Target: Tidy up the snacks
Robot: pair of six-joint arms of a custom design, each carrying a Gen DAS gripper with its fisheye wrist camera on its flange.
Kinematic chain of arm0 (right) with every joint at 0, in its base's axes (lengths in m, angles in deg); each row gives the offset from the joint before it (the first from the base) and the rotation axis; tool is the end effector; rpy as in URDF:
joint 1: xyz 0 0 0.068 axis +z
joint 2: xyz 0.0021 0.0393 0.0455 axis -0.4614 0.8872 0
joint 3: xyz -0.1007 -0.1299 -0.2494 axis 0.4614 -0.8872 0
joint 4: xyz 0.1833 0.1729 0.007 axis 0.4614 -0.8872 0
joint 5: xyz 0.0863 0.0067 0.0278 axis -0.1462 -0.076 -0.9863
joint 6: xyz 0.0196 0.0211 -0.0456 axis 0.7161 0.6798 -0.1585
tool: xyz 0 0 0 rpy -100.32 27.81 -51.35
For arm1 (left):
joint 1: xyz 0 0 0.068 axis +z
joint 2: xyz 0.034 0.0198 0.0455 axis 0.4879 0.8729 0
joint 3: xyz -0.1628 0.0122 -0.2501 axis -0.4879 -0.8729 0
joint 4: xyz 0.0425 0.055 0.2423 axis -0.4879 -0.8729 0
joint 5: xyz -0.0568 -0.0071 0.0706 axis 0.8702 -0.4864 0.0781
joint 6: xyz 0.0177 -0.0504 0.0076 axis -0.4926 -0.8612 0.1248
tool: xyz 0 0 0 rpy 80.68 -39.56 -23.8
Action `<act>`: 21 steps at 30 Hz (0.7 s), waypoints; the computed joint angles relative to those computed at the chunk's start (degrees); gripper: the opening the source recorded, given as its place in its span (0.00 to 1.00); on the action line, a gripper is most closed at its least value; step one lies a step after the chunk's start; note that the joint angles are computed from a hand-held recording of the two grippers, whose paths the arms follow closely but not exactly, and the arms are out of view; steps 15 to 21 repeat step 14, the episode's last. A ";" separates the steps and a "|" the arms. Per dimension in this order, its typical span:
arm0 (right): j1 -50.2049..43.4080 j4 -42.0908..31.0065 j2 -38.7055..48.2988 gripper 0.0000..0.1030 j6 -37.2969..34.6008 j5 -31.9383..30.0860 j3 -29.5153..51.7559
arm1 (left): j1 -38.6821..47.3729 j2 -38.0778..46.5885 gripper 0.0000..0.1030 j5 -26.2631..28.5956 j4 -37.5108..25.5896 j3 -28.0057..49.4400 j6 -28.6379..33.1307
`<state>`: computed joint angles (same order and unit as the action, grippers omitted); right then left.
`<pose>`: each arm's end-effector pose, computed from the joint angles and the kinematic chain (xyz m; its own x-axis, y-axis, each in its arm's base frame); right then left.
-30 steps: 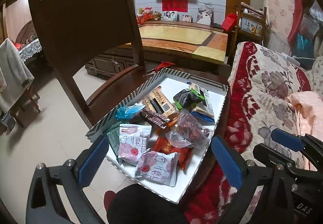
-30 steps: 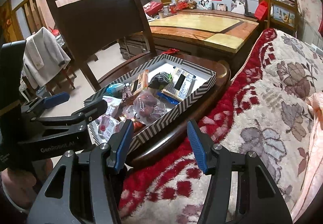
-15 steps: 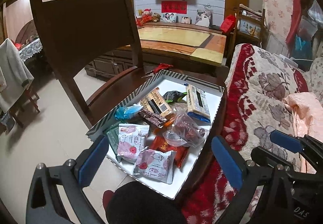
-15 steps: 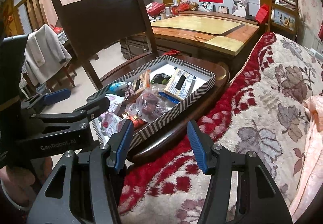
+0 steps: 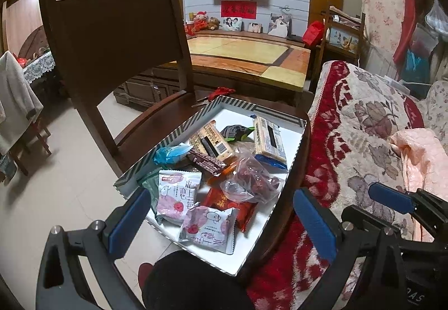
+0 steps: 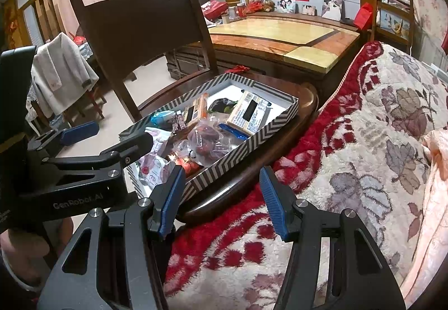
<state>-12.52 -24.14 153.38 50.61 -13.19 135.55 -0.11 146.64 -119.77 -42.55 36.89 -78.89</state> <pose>0.3242 0.1045 0.2536 -0.6103 -0.3790 -0.6956 -0.6830 0.6966 0.2197 0.2592 -0.1210 0.2255 -0.6127 -0.2865 -0.7366 -0.4265 0.9045 0.0029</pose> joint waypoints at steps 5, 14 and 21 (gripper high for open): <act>-0.10 0.12 0.16 0.53 -0.06 -0.11 0.08 | -0.45 0.19 1.00 -1.36 0.64 -0.02 0.72; -2.24 -0.33 -0.74 0.53 0.03 -0.39 -0.51 | -1.74 2.04 1.00 -1.41 1.91 1.62 2.86; -2.24 -0.33 -0.74 0.53 0.03 -0.39 -0.51 | -1.74 2.04 1.00 -1.41 1.91 1.62 2.86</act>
